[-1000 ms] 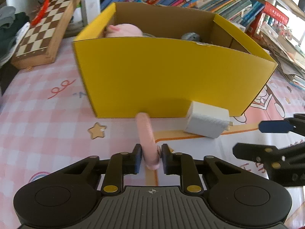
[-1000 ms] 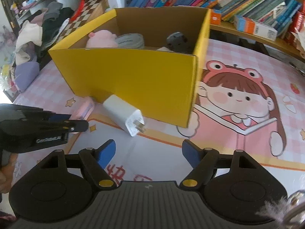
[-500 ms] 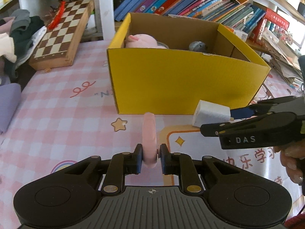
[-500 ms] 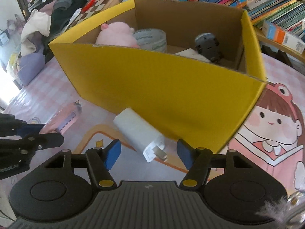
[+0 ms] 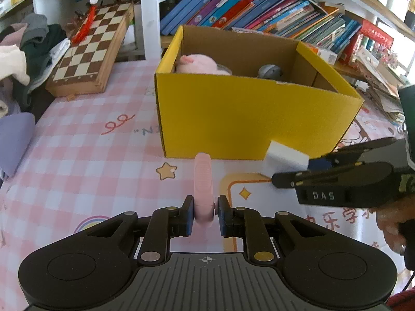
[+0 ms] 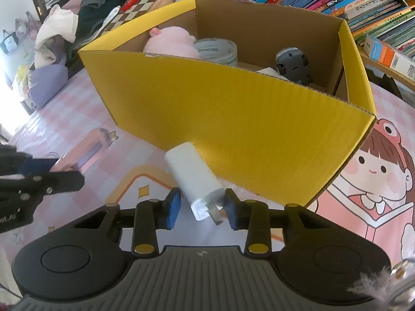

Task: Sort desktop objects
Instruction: 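Close the left tool on the pink comb while the right tool closes on the charger block, then lift the comb with the left tool while the right tool carries the charger block toward the box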

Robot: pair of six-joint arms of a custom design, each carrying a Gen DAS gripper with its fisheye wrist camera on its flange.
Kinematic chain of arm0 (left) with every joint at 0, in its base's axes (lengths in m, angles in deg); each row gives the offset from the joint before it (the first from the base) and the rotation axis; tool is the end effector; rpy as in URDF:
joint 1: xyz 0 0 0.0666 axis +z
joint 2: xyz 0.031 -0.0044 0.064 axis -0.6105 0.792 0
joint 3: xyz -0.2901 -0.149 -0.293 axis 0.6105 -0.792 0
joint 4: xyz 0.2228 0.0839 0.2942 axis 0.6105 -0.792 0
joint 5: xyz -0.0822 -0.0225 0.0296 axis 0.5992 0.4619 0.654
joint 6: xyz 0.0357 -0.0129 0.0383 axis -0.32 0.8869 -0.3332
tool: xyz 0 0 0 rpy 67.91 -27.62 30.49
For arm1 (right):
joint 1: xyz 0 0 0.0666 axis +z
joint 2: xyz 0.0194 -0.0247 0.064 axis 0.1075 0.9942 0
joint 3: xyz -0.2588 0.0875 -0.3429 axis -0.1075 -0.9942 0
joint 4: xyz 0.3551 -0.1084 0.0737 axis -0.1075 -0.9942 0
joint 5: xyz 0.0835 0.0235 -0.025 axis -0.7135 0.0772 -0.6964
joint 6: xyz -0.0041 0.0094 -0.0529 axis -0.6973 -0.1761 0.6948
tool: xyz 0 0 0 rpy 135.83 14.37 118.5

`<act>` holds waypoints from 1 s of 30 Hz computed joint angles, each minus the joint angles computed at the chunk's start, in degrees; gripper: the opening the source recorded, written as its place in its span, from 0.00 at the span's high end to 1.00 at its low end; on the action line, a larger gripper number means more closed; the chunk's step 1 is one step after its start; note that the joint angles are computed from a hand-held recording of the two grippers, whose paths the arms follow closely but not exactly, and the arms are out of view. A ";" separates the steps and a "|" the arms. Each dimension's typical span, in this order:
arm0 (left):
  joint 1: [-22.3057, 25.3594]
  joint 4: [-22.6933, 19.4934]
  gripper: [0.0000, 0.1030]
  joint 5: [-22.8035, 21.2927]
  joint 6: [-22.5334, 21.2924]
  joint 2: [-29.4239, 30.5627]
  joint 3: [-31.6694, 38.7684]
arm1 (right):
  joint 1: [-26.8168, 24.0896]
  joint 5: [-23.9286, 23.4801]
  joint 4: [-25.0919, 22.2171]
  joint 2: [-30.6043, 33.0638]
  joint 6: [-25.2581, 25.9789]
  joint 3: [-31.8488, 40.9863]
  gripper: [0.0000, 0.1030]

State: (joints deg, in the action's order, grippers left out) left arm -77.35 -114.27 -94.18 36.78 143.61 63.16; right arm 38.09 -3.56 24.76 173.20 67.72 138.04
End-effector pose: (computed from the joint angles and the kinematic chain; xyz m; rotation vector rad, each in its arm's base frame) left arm 0.3804 -0.2934 0.2869 -0.3997 2.4259 0.0602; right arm 0.5432 0.3507 0.2632 -1.0804 2.3285 0.5332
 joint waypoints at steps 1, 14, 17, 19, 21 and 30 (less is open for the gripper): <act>-0.06 0.16 0.83 -0.05 -0.28 -0.06 0.01 | -0.03 -0.21 0.15 -0.38 -0.10 -0.44 0.70; -1.35 3.02 0.83 -0.11 -2.90 -2.31 -1.82 | 0.19 0.03 2.53 -6.98 -4.14 -7.88 0.71; -1.81 3.40 0.83 -0.41 -3.25 -3.15 -2.63 | 0.57 0.90 2.74 -8.12 -5.38 -9.19 0.71; -2.17 3.81 0.83 -0.34 -3.53 -3.64 -3.20 | 0.86 1.62 3.07 -8.94 -6.11 -10.18 0.71; -2.49 4.44 0.83 -0.10 -3.93 -4.11 -3.80 | 1.12 2.39 3.56 -9.88 -6.82 -11.28 0.71; -3.69 8.09 0.83 -0.13 -6.29 -6.90 -6.10 | 1.44 6.55 5.82 -14.43 -10.59 -16.19 0.71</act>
State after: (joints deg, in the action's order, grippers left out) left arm -81.04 -106.18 -94.32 30.49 136.71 57.06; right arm 39.54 2.99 30.57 158.78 57.13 121.85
